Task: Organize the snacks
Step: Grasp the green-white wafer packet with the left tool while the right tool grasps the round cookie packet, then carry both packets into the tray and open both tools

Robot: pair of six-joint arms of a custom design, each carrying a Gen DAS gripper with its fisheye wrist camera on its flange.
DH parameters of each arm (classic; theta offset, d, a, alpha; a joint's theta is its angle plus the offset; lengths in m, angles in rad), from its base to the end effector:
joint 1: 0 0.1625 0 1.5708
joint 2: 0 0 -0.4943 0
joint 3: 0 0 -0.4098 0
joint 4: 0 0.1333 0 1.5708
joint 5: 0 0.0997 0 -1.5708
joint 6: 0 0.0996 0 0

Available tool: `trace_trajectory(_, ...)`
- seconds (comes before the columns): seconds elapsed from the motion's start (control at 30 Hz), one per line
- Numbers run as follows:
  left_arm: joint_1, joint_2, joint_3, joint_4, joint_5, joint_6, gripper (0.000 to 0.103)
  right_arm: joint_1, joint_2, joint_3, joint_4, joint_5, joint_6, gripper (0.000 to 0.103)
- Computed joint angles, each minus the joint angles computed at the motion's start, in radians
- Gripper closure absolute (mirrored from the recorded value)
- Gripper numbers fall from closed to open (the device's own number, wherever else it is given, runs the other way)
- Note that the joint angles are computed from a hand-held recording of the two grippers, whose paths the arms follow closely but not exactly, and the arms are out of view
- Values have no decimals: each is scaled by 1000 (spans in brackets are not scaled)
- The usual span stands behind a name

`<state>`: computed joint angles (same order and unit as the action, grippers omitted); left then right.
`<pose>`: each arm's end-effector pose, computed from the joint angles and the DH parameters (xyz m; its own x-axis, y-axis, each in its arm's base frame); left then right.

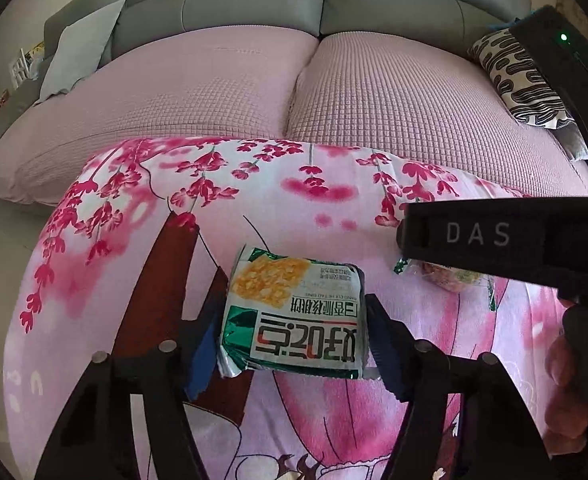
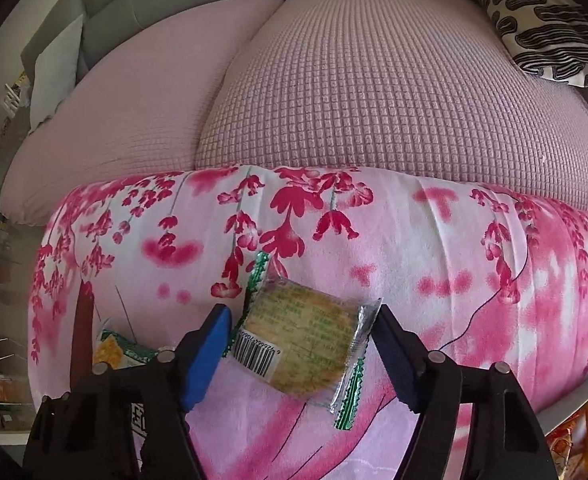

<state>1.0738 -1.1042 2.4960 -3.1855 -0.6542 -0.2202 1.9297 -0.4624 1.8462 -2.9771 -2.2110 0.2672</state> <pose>-0.0069 -0.4581 0.1636 -0.7052 -0.0546 -0.7069 0.3187 0.8663 -0.3848 0.2869 -0.5546 -0.0973 -0.8215 -0.0124 0.5701 -0.1392 0.9739 -0.1794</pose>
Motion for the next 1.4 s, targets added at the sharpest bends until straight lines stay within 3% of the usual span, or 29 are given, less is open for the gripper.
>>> trace_trajectory(0.27,-40,-62,38,70,-3,-115,45,-13,-72,90,-29,44,3,41)
trace_trajectory(0.47,-131,-149,111,182,26,-321,45,17,-159,228,-114,41,-4,41)
trace_trajectory(0.7,-298,-293,193,430,54,-630,45,85,-265,383,-201,16,12,41)
trace_trajectory(0.83,-422,-374,220,622,45,-820,45,122,-335,477,-258,-3,27,41)
trace_trajectory(0.97,-550,-424,249,737,16,-990,45,151,-379,564,-336,-29,57,41)
trace_trajectory(1.07,-630,-403,265,753,-20,-1080,45,165,-423,633,-379,-53,89,41)
trace_trajectory(1.17,-680,-319,273,683,-57,-1093,45,172,-461,703,-435,-94,115,41)
trace_trajectory(1.4,-737,-41,256,368,-113,-945,45,123,-551,852,-573,-235,179,41)
